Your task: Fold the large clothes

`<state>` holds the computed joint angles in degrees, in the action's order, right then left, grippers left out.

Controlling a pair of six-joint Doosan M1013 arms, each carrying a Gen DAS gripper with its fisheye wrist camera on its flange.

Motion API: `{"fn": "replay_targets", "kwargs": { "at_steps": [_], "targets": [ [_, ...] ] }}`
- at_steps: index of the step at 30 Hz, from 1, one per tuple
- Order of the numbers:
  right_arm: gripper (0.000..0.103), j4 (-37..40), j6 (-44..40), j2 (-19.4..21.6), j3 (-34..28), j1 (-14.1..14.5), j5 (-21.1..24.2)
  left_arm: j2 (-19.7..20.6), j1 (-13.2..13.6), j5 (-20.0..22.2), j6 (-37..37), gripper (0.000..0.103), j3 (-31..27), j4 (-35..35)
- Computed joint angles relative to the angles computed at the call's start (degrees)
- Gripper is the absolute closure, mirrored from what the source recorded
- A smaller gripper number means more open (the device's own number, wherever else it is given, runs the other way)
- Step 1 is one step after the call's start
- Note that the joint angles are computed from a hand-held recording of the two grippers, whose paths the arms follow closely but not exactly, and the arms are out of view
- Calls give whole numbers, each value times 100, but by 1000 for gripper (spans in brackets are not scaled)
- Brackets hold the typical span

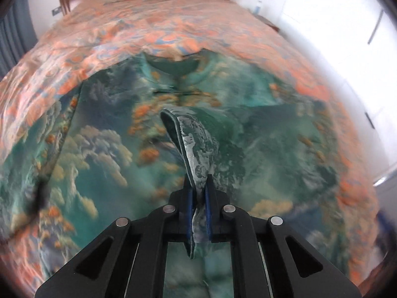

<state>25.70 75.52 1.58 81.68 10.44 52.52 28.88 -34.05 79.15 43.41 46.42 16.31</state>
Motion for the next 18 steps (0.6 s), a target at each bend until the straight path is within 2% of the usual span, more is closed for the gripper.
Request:
{"fn": "replay_targets", "kwargs": {
  "at_steps": [4,11,15,18],
  "targets": [
    [31,-911,445,800,-950,110,-4,74,120,-73,-46,96,80,-77],
    [31,-1634,470,1988,-2344,328,200,74,116,-252,-125,96,325,-41],
    [31,-1878,707,2625,-3030,440,806,38,85,-384,-131,96,489,27],
    [31,-2241,1029,2943,-3243,521,1337,34,74,-470,-108,95,569,100]
  ]
}}
